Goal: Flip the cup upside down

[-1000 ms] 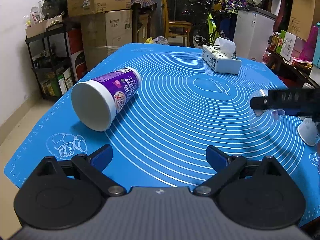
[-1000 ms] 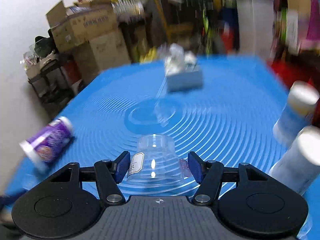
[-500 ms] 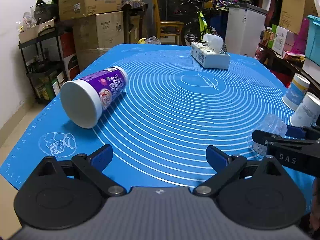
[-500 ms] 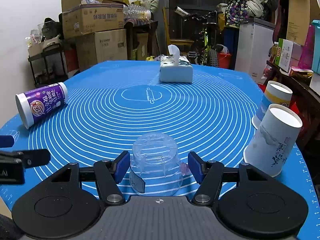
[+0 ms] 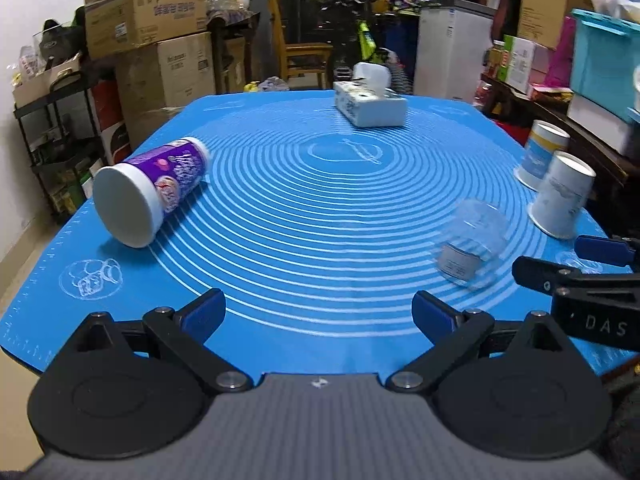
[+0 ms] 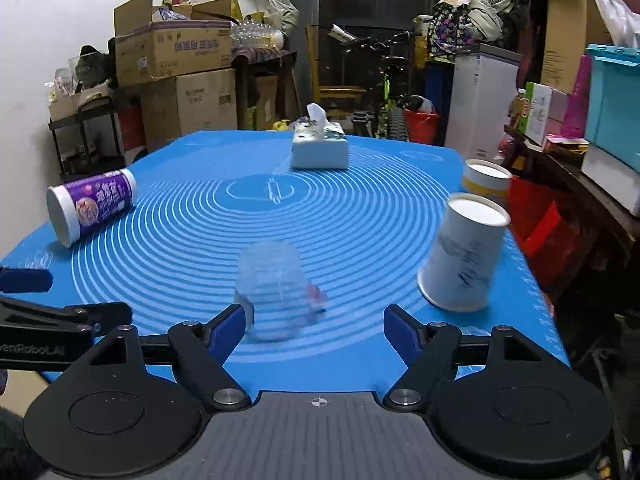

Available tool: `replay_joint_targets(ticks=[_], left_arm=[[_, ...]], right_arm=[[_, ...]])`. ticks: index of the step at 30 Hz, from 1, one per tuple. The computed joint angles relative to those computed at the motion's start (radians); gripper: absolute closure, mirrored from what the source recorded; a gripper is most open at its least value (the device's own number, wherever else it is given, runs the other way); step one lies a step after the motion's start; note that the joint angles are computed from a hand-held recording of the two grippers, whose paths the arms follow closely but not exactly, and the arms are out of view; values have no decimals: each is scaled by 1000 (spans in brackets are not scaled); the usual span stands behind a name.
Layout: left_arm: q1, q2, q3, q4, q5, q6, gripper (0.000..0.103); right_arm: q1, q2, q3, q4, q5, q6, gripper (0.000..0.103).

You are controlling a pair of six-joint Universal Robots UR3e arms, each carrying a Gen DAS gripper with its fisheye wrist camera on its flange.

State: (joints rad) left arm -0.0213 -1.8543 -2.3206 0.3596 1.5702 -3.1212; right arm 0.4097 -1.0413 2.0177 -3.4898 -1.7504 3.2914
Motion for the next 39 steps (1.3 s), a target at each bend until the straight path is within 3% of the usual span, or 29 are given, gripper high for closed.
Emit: replay_joint_targets(ticks=[11,39], left_arm=[[-59,42,-28,-20,5,9,4],[-92,36,-19,-40,14,33,4]], right_arm=[[-7,-95,124,8,-1,6,23],[-29,-118,146,25,14,8,23]])
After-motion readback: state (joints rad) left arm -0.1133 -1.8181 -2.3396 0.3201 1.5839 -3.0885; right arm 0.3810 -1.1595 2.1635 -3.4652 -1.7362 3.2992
